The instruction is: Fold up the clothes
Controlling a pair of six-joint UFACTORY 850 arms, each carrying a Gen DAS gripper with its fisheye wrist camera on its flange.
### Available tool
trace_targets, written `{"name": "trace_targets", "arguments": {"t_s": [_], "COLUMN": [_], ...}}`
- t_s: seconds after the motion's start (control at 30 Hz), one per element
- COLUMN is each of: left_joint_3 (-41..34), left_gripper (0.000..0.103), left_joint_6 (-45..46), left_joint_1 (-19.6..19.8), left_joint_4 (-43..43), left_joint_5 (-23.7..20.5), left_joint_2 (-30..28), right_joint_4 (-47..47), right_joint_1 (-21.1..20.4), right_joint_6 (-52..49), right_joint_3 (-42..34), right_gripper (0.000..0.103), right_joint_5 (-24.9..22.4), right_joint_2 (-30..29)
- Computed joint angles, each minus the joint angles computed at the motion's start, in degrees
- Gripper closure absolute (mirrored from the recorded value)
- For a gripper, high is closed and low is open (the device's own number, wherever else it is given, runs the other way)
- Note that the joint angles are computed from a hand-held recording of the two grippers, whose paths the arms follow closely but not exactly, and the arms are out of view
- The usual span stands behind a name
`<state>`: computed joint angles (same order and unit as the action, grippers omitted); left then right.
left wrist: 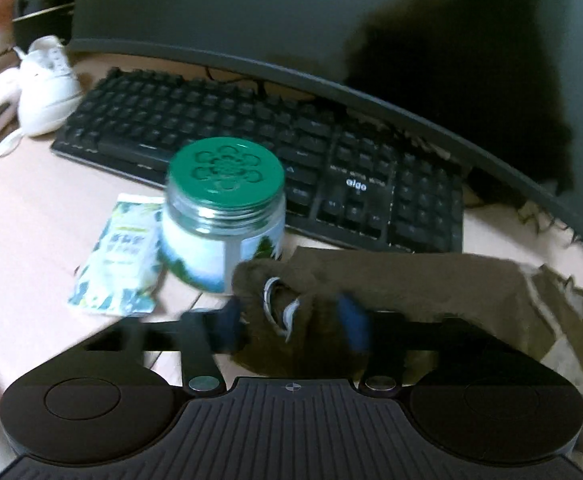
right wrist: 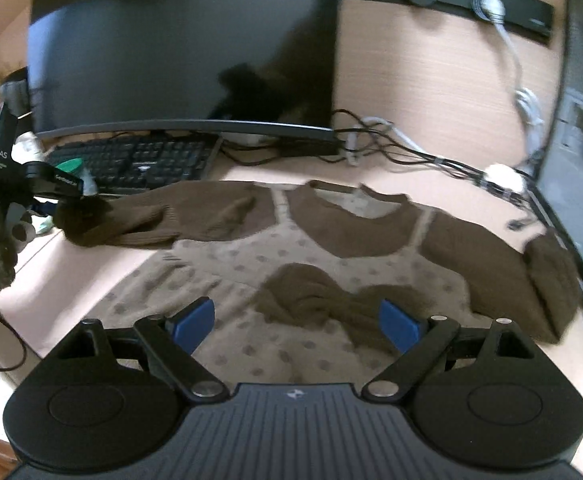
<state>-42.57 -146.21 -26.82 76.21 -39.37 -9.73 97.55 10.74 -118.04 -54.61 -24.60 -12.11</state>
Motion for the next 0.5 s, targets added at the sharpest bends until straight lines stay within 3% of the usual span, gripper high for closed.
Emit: {"name": "trace_targets", "arguments": {"t_s": [0.1,0.3,0.43,0.5], "left_joint_3": [-1.39,-9.78,-21.26,-27.65], "left_gripper": [0.082,0.085,0.085,0.083], "left_joint_6": [0.79,1.48,3.57,2.45], "left_joint_1": [-0.54,-6.26,-7.53,-7.01], "left_joint_4": [0.45,10.08,19.59,23.81], "left_joint_5": [-1.53,-10.31,-5.9,-0.03], "left_joint_2": [-0.64,-1.08,-6.25,-10.39], "right_joint_4": [0.48,-0.49,-0.96,-2.45], "right_joint_1": [-2.56,-7.96,-10.31,-11.16], "right_joint_6": [-0.81,-0.74,-0.54,0.61], "right_joint_3": [-0.47,-7.03,-12.07,-14.67], "right_gripper": [0.012,0.012,0.012,0.012], "right_joint_5": [-1.07,-6.68,-9.64,-10.37], "right_joint_2": [-0.32,-6.97,-11.72,-13.96]}}
